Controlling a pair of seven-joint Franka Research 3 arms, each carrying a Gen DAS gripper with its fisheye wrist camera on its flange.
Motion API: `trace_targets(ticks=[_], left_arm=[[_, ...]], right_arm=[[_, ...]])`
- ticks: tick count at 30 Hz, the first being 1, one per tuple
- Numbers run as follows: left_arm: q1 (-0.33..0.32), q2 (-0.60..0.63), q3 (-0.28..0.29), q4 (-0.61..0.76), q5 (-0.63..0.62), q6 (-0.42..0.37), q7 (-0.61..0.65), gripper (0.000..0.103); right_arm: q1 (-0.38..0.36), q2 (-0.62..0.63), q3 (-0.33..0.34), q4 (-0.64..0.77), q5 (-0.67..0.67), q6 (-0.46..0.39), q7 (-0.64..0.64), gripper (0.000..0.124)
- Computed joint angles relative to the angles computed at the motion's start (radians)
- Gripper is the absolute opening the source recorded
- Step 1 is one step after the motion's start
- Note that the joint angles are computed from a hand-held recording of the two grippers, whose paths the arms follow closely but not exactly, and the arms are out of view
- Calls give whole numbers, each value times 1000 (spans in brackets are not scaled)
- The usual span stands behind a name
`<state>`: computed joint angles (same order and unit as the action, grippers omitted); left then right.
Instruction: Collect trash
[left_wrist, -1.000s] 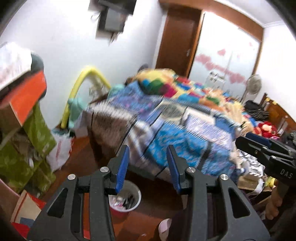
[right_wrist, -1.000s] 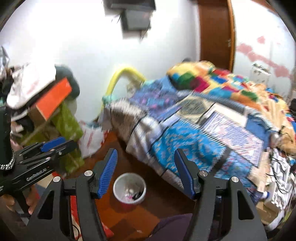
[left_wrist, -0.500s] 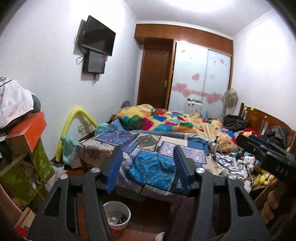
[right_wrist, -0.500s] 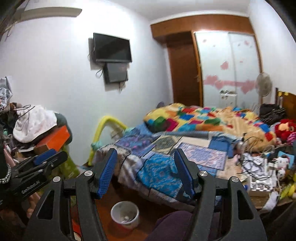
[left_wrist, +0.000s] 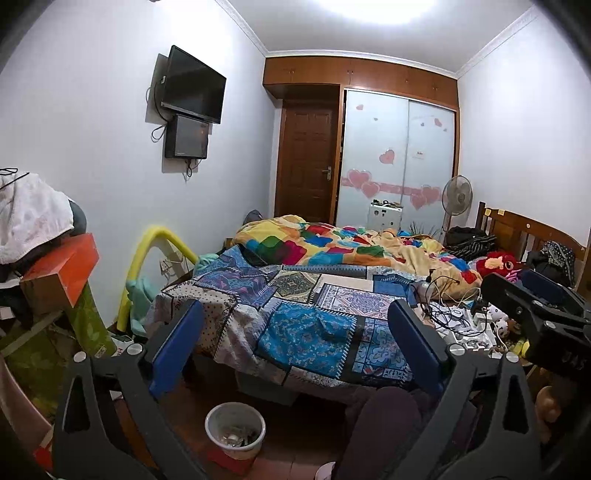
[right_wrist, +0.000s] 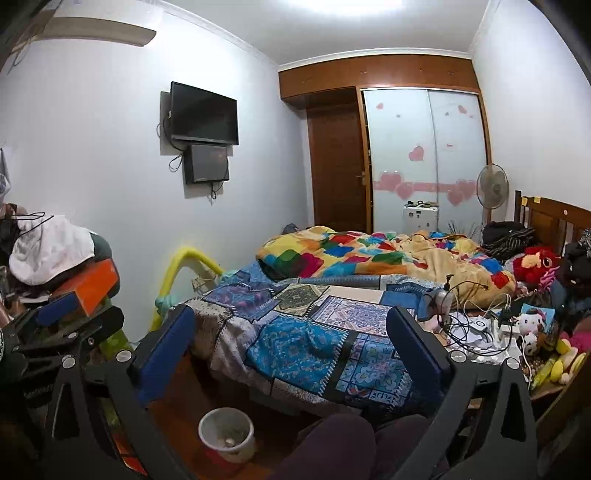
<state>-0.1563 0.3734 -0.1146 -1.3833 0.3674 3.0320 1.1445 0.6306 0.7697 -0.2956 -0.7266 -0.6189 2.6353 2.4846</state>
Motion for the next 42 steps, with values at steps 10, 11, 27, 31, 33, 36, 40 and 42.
trace_targets(ticks=[10,11,27,31,33,36,40,42], left_arm=[[7,-11,-10,-26,-13,6,12,101],[8,-10,-10,-28,-15,8,13,101],[12,-12,-21,-40,-31,1,24,102],[10,-12,-19,-38,-32,0,24,102],[10,-12,-19,-38,-32,-1,26,102],[9,-12,-18,-38,-32,0,25,102],[5,-11,-13,-36,-29,-1,19,102],[4,-9,-10,-38,-26,3,14,103]], right_arm=[[32,-67,-17,-112,-77,18,77,103],[34,-72,-19,-121,-85,20,84,103],[16,-99,18,-154,-98,24,70,103],[10,-94,29,-145,-75,16,46,103],[8,-91,31,-140,-63,13,36,103],[9,-85,27,-131,-56,10,31,103],[12,-89,22,-136,-54,12,29,103],[13,-87,21,-134,-52,11,29,103]])
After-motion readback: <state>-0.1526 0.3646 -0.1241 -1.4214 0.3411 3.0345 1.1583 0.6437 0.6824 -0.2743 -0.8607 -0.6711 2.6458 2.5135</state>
